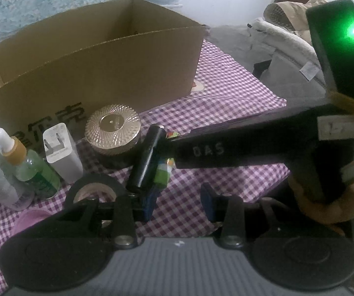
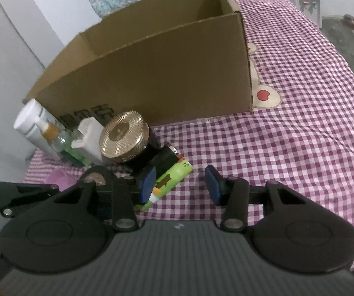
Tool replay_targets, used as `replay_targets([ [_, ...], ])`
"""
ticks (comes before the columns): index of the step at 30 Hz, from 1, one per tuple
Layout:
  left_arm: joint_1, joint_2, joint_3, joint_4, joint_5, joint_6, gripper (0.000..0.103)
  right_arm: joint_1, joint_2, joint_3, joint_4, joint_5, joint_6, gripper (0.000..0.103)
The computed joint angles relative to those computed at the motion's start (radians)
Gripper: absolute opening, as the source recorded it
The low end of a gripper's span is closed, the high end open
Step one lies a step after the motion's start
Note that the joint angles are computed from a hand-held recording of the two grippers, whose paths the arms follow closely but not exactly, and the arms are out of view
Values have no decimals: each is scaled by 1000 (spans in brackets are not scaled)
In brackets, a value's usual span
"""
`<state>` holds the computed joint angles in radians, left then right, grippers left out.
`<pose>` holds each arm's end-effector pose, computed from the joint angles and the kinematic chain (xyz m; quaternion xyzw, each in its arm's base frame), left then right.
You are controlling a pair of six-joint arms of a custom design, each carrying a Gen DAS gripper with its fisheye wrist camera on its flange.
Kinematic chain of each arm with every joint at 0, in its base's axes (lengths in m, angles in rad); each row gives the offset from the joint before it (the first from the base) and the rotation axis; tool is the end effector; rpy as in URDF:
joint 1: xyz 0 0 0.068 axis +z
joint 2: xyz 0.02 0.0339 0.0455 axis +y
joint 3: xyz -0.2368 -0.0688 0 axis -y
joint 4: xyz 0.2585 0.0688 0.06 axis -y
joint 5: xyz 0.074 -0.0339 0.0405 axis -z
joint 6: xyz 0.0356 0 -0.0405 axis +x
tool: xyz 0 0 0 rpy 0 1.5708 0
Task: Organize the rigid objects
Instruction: 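Grasp the green tube with the right tool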
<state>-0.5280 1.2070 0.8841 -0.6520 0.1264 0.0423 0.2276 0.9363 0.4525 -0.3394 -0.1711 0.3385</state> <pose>0.2234 -0.1355 0.2192 0.2862 0.9103 -0.1291 0.2699 0.2037 0.0534 0.1571 0.0203 0.9278 0.1780 0.3271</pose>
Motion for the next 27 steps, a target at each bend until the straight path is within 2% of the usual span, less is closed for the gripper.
replay_targets([
  [3, -5, 5, -5, 11, -14, -3, 40, 16, 13, 6, 6, 23, -24, 43],
  [6, -20, 10, -8, 18, -35, 0, 40, 38, 18, 12, -5, 62, -55, 35],
  [14, -57, 6, -31, 50, -64, -5, 42, 111, -33, -13, -40, 186, -104, 35],
  [19, -94, 16, -41, 70, -87, 1, 44, 4, -121, -64, -50, 69, -85, 35],
  [24, -130, 20, -44, 85, -115, 1, 44, -121, -292, -118, -121, -44, -40, 36],
  [27, -143, 25, -44, 102, -135, -16, 37, -205, -323, -129, -153, -152, -18, 35],
])
